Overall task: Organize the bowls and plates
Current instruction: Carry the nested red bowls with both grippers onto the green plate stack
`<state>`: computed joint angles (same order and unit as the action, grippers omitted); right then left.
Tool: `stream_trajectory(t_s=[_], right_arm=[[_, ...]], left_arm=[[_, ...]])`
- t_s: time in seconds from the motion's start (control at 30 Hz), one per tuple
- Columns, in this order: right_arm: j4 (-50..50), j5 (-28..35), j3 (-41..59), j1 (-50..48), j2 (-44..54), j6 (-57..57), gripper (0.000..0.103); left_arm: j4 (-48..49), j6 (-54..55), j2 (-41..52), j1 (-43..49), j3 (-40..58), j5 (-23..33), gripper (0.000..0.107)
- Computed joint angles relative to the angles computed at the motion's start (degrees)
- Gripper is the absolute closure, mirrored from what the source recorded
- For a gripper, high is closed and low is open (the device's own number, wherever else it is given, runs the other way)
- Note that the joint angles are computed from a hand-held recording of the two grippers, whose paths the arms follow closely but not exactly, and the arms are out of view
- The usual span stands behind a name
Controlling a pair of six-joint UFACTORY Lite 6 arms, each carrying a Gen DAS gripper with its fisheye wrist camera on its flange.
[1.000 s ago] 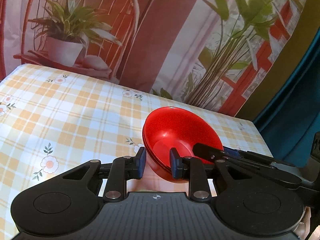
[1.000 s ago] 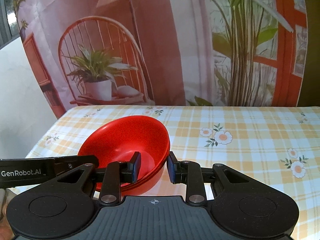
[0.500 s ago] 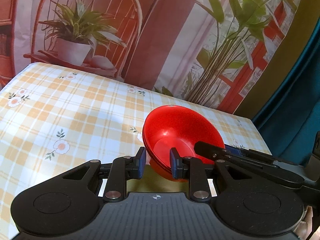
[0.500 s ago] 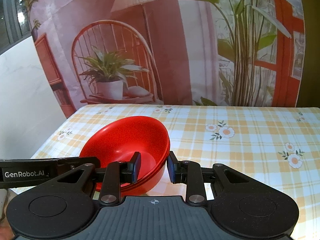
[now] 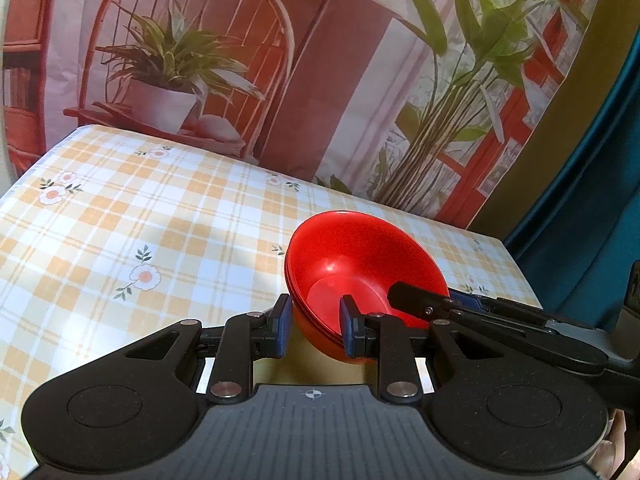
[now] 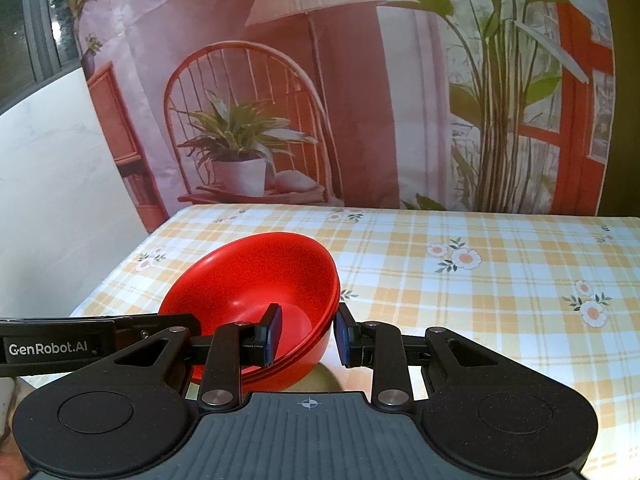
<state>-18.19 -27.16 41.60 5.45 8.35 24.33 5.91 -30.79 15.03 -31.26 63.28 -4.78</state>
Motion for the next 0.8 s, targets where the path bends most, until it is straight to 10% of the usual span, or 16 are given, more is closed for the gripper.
stream_trajectory(t_s=[0.27, 0.8], right_arm=[[-1.68, -2.96, -2.82, 0.67, 0.62, 2.47, 0.076], [-3.78, -6.5, -7.95, 0.46, 1.73, 4.53, 0.076]], left_arm=[[-25.38, 24.42, -3.29, -1.43, -5.52, -1.52, 0.08], [-39.68, 35.02, -6.9, -4.32, -13.22, -4.58, 0.08]])
